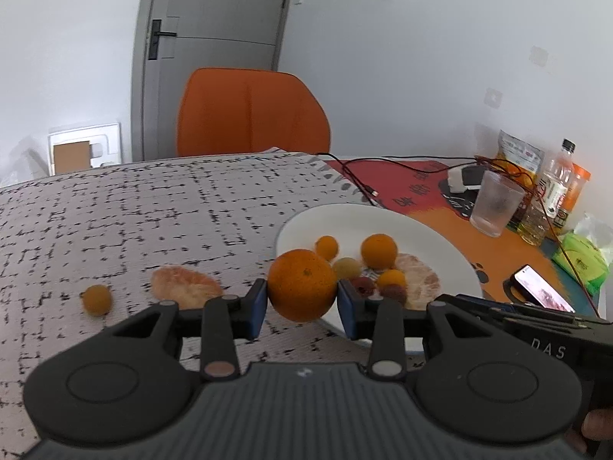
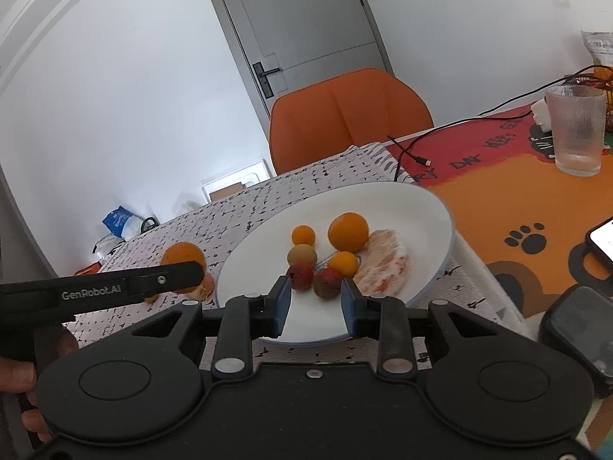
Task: Organize fruits
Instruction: 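Carry the red apple and large orange over the white plate, then open both tools to drop the apple and orange onto the plate, then move both open tools back toward the brown fruit and pomelo segment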
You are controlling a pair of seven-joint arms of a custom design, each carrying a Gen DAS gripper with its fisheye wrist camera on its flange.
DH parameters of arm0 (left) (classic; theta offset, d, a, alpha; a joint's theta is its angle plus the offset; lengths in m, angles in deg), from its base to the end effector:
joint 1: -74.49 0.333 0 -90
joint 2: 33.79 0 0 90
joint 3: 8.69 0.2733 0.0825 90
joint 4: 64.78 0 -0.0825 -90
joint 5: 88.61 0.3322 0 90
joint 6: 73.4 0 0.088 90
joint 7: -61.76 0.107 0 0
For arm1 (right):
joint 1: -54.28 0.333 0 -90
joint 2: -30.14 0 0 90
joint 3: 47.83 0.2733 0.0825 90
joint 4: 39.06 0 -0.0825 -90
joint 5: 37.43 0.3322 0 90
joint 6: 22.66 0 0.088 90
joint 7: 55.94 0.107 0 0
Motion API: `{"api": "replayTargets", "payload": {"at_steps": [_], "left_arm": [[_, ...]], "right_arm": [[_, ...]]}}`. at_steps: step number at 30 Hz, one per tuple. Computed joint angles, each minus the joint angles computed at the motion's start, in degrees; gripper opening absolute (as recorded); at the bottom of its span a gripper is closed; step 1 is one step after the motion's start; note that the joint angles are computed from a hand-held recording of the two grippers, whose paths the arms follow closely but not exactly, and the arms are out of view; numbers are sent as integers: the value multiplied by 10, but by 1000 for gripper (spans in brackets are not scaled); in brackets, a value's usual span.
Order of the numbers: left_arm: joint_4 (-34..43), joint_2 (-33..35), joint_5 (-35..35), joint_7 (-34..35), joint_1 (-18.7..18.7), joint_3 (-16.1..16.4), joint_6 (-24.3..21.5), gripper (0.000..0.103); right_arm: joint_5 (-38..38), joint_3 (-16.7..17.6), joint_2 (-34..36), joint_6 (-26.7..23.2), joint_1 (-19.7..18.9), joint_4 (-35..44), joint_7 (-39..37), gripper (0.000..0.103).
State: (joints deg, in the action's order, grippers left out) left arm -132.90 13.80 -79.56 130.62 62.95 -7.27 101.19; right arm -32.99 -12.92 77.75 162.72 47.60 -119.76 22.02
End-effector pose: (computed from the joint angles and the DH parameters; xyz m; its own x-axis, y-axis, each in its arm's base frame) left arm 0.7143 -0.1472 0.4057 -0.0613 -0.9861 0.1546 -0.5287 -0.0993 -0.8430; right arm 0.6783 0.1899 0.3910 0.3531 -0.8830 -0.3091 -0.5115 0.0945 -0.8541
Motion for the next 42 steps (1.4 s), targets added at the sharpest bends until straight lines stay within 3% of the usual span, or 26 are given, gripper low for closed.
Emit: {"api": "replayTargets", "payload": {"at_steps": [8,13,22,29,32,35,37,42], "left_arm": [[91,52,-8,35,10,-36,-46,38],[97,53,-6,28,2,-22,-45,47],[0,-3,27,-49,-19,45,-25,75],[-78,-47,68,-132,-49,117,11,85],[-99,-58,83,-152,-55,135,21,86],[-117,-68,92,-166,-58,145,27,87],[-131,-75,97,-174,-60,152,34,87],[-161,-87,107,-197,-77,184,45,91]], "right_arm": [[-10,12,4,7,-14,-5,4,34],[-13,10,6,3,-11,0,4,34],[-13,17,12,-2,-8,7,-4,36],[-9,6,13,-3,10,17,-4,43],[-7,3,12,-3,17,19,-8,50],[-8,-2,12,1,26,23,-9,62],[-10,-6,14,5,33,26,-9,74],[-25,1,26,3,40,45,-18,92]]}}
